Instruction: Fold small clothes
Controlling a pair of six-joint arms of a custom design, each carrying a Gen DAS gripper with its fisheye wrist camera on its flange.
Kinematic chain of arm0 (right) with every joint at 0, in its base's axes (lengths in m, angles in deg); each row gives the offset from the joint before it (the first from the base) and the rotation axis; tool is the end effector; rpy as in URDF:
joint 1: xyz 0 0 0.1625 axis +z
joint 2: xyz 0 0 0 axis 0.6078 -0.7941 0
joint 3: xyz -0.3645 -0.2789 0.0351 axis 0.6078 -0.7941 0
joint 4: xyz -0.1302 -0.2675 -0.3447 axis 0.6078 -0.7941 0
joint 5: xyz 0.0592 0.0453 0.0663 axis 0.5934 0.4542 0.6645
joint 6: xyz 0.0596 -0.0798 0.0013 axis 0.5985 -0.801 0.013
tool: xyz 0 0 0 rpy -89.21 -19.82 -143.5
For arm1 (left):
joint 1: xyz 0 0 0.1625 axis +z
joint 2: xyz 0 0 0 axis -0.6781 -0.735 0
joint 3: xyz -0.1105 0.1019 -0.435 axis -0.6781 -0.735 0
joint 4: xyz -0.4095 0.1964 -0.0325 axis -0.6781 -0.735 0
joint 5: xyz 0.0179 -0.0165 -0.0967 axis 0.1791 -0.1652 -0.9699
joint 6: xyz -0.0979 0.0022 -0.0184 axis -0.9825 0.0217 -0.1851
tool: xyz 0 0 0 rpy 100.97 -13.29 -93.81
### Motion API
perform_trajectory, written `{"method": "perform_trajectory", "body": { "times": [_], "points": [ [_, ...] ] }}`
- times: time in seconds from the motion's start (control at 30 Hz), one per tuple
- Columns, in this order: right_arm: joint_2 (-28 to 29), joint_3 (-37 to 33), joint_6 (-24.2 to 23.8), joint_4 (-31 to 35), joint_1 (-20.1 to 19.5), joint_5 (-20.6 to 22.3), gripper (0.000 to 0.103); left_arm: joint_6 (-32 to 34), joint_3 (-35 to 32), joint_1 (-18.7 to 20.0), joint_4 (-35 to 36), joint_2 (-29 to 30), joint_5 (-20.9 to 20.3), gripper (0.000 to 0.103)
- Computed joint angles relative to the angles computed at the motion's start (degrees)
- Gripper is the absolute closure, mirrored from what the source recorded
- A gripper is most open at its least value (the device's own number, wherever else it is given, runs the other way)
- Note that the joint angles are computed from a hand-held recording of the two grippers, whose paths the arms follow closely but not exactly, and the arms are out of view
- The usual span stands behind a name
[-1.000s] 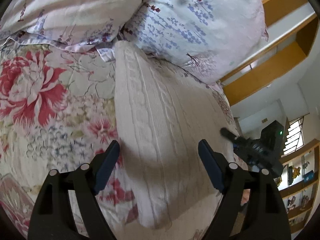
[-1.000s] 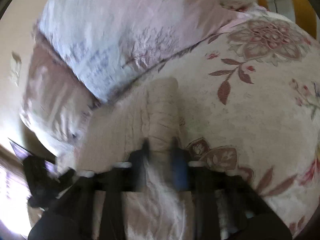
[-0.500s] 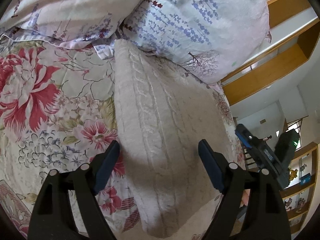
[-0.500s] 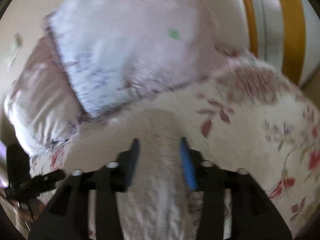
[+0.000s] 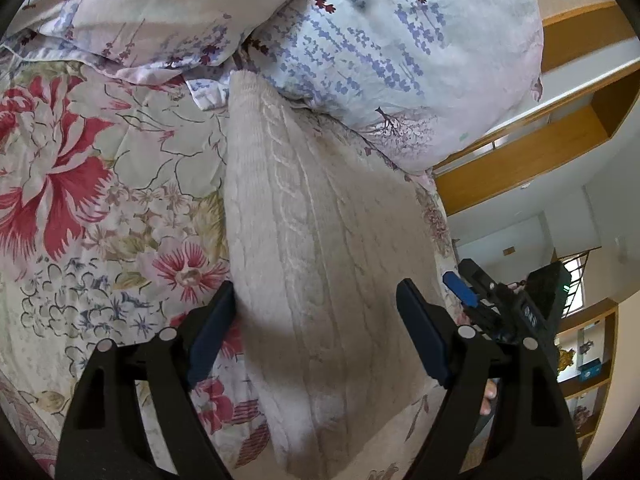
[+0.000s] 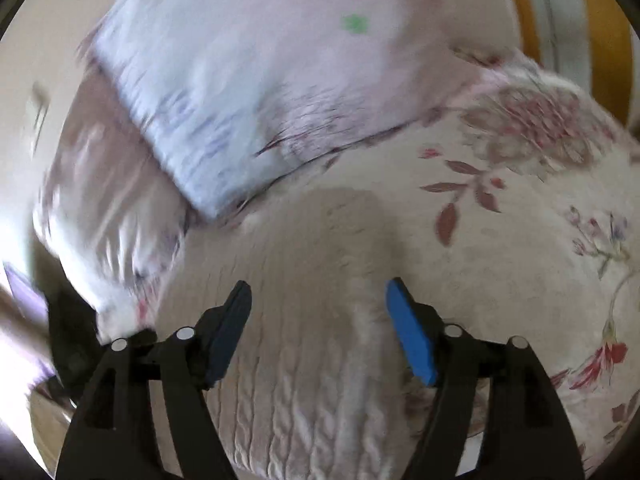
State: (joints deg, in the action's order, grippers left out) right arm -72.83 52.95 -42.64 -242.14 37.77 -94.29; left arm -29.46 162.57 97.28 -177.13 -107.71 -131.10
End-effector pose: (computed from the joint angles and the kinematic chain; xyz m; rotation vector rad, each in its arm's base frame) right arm -0.0358 -0.6210 0.3667 -0.0627 -2.7270 0.9395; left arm -0.2953 -0.6704 0.0016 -0.2367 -3.0509 0.5351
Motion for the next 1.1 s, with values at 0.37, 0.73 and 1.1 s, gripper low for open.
{"method": "perform_trajectory", "body": {
  "times": [0.37,0.73,1.1],
  "points": [
    [2.2,-5.3,6.4,14.1,-4.7,9.0,0.032,-0.9,-0.4,1.5,-0.4,0.3,-3.1,0.025],
    [3.6,-6.8,2.7,19.3,-5.4,15.0,0.064,-1.6,-1.3,2.0,-1.3,1.6,-4.1,0.042],
    [-0.4,-1.1,1.6,15.5,-4.4,21.9,0.076,2.0,3.1,0.6,-2.8,-3.0,-5.1,0.065]
  ]
}}
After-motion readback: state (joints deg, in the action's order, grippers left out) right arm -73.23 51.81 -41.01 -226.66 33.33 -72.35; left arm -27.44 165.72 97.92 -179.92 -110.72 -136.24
